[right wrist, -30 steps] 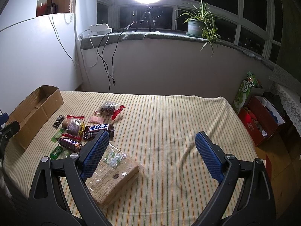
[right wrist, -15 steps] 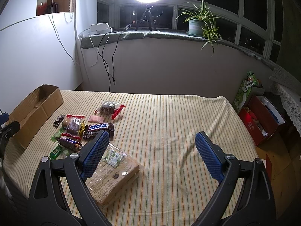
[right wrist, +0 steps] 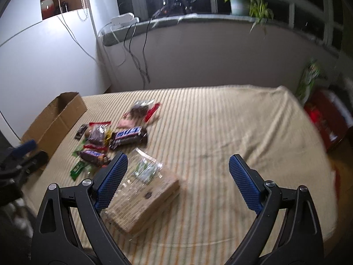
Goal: Organize snacks
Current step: 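Move the left gripper to the wrapped bread loaf and close on it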
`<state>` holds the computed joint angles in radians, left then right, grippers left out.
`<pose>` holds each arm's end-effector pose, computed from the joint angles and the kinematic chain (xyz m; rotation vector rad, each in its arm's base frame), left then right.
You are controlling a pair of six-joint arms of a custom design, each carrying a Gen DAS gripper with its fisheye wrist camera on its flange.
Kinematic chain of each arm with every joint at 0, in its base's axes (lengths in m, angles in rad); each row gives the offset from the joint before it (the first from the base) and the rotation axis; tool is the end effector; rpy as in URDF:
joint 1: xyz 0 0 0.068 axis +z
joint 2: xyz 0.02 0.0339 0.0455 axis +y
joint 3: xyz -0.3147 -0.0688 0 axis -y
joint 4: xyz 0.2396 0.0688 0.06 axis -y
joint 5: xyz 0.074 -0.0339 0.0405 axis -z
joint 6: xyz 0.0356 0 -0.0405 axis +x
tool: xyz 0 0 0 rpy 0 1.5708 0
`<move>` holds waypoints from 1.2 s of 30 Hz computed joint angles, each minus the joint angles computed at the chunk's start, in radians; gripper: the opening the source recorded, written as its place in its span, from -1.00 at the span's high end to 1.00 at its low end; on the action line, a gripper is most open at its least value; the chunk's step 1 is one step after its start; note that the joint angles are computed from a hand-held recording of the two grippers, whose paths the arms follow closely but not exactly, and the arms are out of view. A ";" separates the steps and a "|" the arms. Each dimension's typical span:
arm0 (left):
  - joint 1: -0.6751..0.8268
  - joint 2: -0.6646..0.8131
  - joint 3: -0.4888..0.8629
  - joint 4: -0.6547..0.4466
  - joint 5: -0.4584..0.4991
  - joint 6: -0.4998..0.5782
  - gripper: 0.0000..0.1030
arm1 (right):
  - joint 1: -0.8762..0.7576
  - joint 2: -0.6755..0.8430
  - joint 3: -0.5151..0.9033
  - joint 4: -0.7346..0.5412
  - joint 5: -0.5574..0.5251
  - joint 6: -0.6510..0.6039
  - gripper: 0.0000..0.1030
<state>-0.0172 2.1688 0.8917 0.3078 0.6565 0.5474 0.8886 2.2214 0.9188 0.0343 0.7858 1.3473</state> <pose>0.3814 -0.0283 0.0774 0.8894 2.1790 -0.5791 0.2475 0.2647 0.0541 0.6670 2.2154 -0.1022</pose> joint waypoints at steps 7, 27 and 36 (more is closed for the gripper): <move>-0.060 0.056 0.075 -0.160 0.022 0.064 -0.43 | -0.033 0.052 -0.066 0.236 -0.138 -0.065 -0.70; -0.120 0.179 0.257 -0.455 0.039 0.151 0.06 | -0.103 0.137 -0.127 0.533 -0.372 -0.101 -0.29; -0.135 0.190 0.264 -0.497 0.045 0.204 0.19 | -0.128 0.163 -0.163 0.663 -0.448 -0.099 -0.25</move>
